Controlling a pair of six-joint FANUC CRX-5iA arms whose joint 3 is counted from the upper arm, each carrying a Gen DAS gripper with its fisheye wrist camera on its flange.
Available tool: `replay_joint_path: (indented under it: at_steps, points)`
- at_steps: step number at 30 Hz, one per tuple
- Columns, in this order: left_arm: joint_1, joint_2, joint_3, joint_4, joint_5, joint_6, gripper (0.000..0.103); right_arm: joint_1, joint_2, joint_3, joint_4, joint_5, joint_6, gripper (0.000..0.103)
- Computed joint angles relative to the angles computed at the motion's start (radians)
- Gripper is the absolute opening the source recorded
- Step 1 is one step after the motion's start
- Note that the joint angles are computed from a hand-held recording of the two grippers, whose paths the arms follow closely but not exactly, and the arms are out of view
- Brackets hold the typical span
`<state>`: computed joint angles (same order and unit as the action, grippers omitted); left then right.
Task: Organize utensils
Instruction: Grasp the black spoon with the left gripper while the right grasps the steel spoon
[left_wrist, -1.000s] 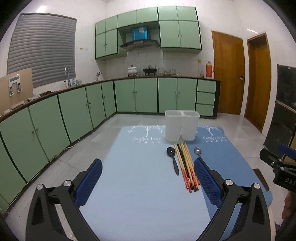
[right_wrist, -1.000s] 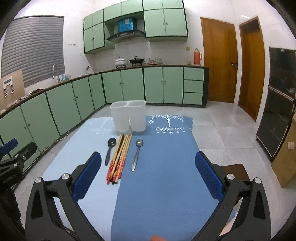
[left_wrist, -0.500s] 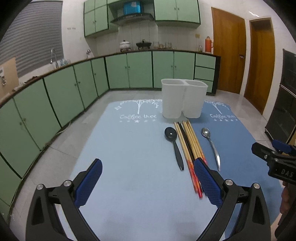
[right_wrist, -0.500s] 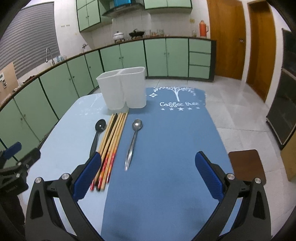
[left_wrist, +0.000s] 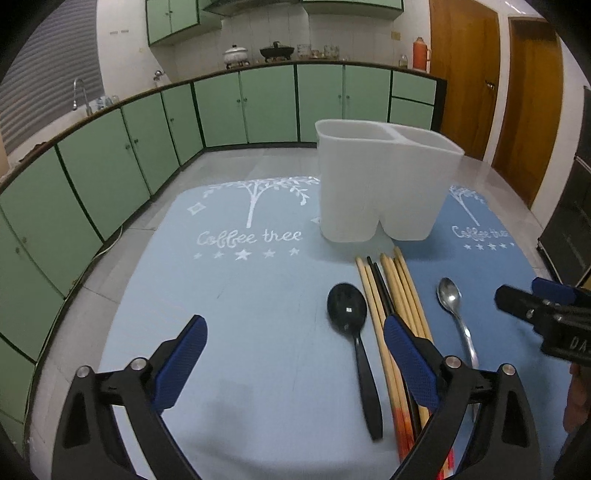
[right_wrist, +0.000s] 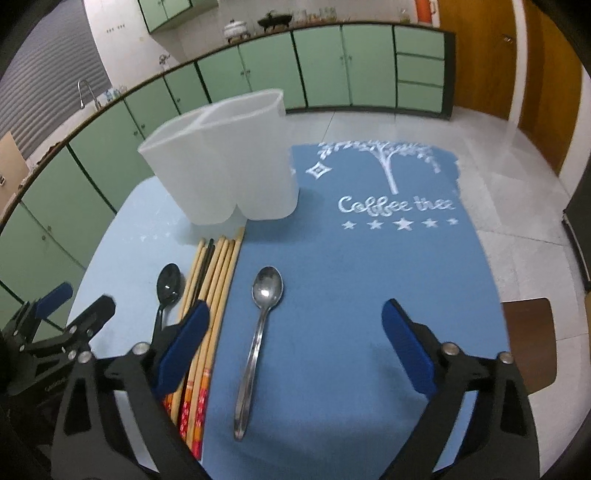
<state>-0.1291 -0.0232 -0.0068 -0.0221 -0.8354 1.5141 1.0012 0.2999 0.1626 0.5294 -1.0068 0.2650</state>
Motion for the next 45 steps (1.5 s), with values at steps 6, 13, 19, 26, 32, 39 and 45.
replay_joint_path:
  at_steps: [6, 13, 19, 26, 32, 39, 45]
  points:
    - [-0.007, 0.076, 0.052, -0.004, -0.024, -0.001, 0.094, -0.031, 0.053, 0.069, -0.084, 0.006, 0.094, 0.075]
    - [0.016, 0.085, 0.034, 0.001, -0.010, -0.007, 0.094, -0.053, 0.106, 0.140, -0.164, -0.009, 0.168, 0.066]
    - [0.033, 0.085, 0.021, 0.030, 0.004, -0.040, 0.094, -0.054, 0.143, 0.178, -0.151, -0.033, 0.180, 0.050]
    - [0.027, 0.109, 0.029, 0.081, 0.010, -0.072, 0.094, -0.056, 0.135, 0.168, -0.155, -0.030, 0.205, 0.025]
    - [0.001, 0.154, 0.076, 0.058, -0.004, -0.027, 0.094, -0.055, 0.102, 0.116, -0.137, -0.022, 0.179, 0.010]
    - [-0.008, 0.203, 0.118, 0.063, -0.047, 0.007, 0.090, -0.058, 0.097, 0.107, -0.146, -0.006, 0.175, 0.011]
    - [0.021, 0.195, 0.085, 0.140, -0.036, -0.034, 0.089, -0.062, 0.068, 0.080, -0.160, 0.025, 0.144, 0.032]
